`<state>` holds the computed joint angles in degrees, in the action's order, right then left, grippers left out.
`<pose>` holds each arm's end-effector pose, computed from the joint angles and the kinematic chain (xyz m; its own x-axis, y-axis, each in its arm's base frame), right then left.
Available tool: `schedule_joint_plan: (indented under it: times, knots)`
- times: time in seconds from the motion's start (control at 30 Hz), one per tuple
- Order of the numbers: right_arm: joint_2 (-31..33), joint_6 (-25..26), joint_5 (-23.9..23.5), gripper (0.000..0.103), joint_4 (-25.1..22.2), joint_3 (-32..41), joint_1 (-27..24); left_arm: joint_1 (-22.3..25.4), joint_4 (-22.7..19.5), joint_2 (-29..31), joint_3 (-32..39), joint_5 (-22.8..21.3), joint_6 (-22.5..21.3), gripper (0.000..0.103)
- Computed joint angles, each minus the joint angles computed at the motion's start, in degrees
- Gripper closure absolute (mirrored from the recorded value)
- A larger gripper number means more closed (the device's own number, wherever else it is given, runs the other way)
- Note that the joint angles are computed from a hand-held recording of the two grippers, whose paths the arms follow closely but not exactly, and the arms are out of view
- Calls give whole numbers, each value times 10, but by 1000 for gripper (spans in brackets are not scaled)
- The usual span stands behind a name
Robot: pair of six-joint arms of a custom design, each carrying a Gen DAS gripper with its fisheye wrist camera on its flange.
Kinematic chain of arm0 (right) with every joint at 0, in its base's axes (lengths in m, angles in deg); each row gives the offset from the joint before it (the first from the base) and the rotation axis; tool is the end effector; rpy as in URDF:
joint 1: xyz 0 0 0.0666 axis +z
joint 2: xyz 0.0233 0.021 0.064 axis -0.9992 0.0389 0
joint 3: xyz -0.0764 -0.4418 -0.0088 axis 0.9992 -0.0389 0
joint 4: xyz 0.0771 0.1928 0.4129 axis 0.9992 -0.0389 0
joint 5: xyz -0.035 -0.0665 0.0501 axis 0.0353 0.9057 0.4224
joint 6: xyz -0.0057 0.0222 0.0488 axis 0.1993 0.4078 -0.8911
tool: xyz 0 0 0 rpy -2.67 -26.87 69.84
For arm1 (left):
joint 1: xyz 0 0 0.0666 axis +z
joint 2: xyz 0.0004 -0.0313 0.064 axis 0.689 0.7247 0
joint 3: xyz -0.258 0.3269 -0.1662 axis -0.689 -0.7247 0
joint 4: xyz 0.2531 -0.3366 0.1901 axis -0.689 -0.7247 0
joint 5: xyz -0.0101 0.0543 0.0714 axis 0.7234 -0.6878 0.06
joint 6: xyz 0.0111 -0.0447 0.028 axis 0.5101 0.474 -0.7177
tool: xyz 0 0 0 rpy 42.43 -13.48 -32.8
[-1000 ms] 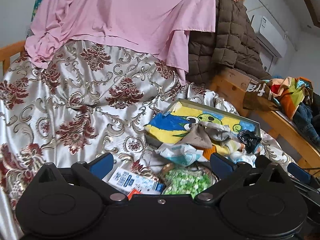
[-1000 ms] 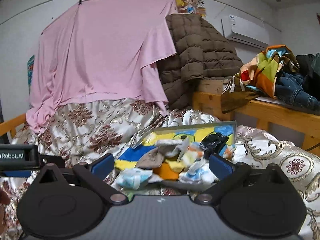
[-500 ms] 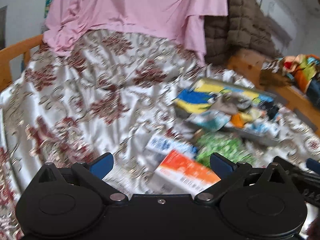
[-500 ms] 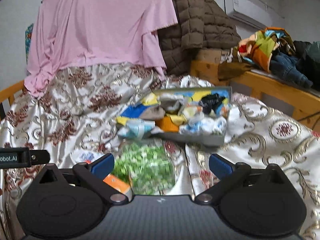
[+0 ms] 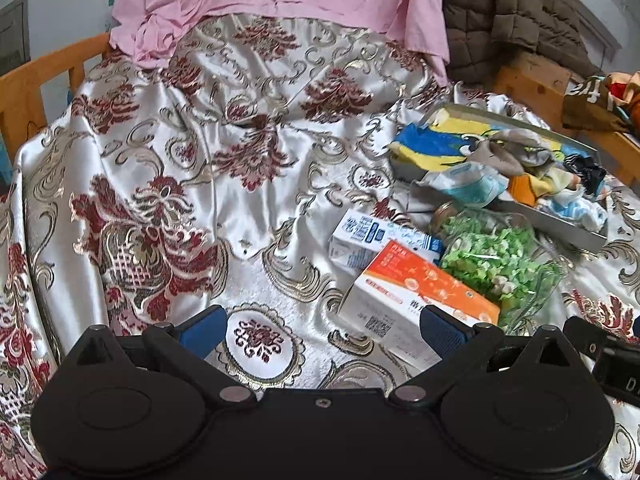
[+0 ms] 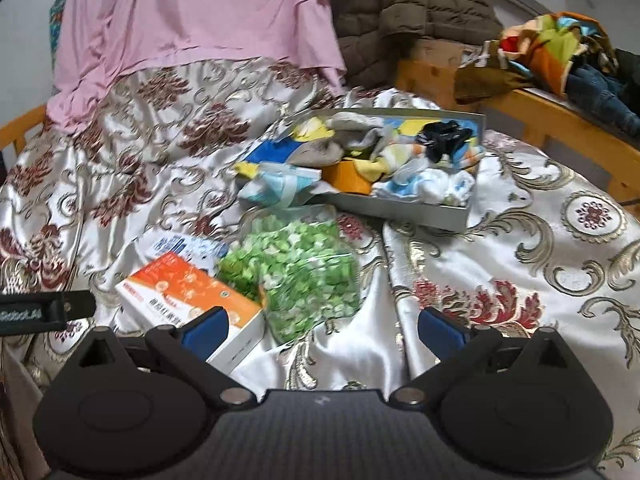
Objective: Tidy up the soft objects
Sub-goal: 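Move both tools back from the tray toward the boxes and green jar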
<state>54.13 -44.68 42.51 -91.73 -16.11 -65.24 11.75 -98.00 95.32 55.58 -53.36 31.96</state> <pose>0.2660 0.0895 0.3647 -0.5898 0.1931 -0.7841 0.3291 0.9442 -0.0150 0.3543 -0.2134 0.3608 -0.6922 0.0831 -0.7169 0.2252 0.9686 -0.1052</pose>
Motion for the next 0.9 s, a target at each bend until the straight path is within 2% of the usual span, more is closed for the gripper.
schedule_joint_plan:
  times: [0.5,0.9]
  knots:
    - [-3,25,-21,0,30,-2,0,4,2,13,2,-5,45,1]
    - [-2,39,-26,0,48,-4,4,2,15,18,1,-9,50,1]
